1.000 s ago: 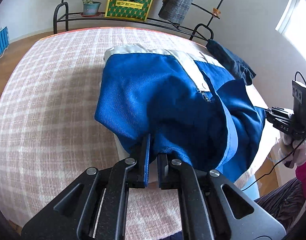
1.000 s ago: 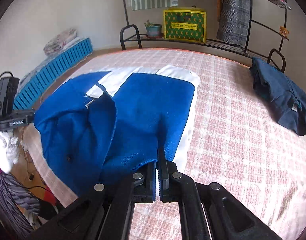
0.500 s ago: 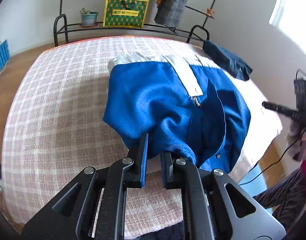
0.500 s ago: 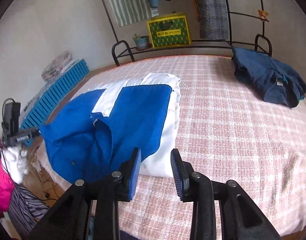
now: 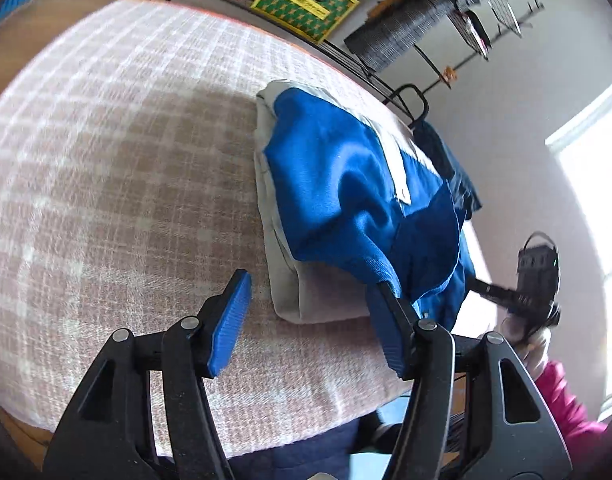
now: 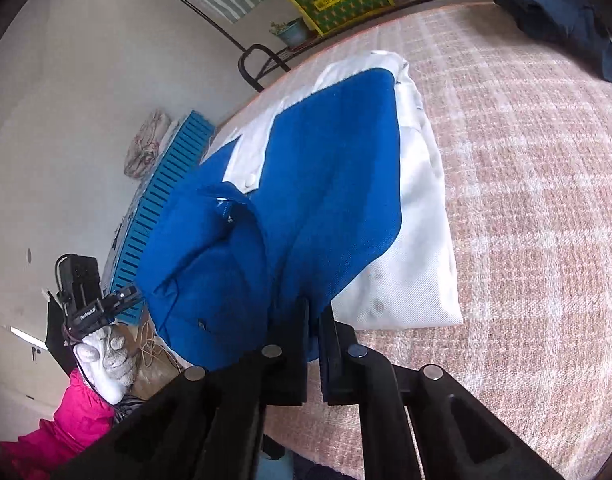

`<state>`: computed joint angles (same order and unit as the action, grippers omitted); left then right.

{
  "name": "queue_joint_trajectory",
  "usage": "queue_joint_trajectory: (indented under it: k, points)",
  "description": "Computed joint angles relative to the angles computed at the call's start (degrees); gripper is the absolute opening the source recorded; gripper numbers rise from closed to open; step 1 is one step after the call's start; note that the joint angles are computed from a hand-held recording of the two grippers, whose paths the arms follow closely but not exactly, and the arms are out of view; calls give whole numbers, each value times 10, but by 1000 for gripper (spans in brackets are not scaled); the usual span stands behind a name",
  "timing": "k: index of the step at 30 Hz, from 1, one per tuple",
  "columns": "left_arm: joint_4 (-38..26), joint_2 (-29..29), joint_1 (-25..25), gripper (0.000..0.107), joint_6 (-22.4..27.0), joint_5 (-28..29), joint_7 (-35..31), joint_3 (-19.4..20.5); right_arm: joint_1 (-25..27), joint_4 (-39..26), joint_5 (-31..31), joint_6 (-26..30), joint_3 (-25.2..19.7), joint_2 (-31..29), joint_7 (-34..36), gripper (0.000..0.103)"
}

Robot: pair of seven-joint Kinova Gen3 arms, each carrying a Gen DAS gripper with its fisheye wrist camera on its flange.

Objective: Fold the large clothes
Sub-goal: 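Fold the lifted collar end over onto the hem fold with both tools, then pinch and smooth the blue folded bundle flat with both tools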

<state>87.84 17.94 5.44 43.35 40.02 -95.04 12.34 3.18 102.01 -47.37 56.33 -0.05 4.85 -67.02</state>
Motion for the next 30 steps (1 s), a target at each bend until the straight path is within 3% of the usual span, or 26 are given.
queue_joint_trajectory:
  k: [4,7,9,11,14,15,16,17,19,22,23,24,25,27,30]
  points:
    - [-18,21,-52,61,31,33,-25,49,-6,-4,23,-15,2,-24,-1,0]
    - [-39,6,5,61,72,-28,-52,13,-3,3,40,-17,14,-33,-22,0]
    - [-36,-13,45,61,72,-65,-60,-13,11,9,17,2,27,-28,1,0]
    - [-24,-24,43,61,59,-65,-47,-13,15,13,13,7,27,-29,8,0]
    - [-17,-19,19,61,35,-29,-1,-19,15,22,7,3,32,-29,-8,18]
    - [-20,-11,12,61,29,-17,17,-22,24,34,-13,0,33,-31,-6,40]
    - [-23,-1,4,61,24,-4,34,-24,28,44,-30,-3,35,-31,-1,47]
    - [-28,12,-7,61,23,15,42,-19,30,47,-38,1,36,-28,6,47]
    - [-51,42,-21,61,32,35,46,-9,25,45,-40,0,29,-19,8,47]
    - [-90,77,-8,60,34,12,73,-5,27,48,-64,1,23,-5,28,46]
    - [-97,84,-3,43,29,5,78,-2,29,49,-76,2,21,1,36,40]
    - [-108,92,5,8,29,-7,87,-1,34,47,-81,3,14,7,38,21]
    - [-110,95,9,1,23,-17,101,3,28,40,-76,4,16,12,34,3]
    - [-88,76,26,0,-10,-21,124,-4,27,37,-71,-2,11,9,29,1]
    - [-68,52,14,0,-17,-21,115,21,40,43,-98,22,16,-12,47,0]
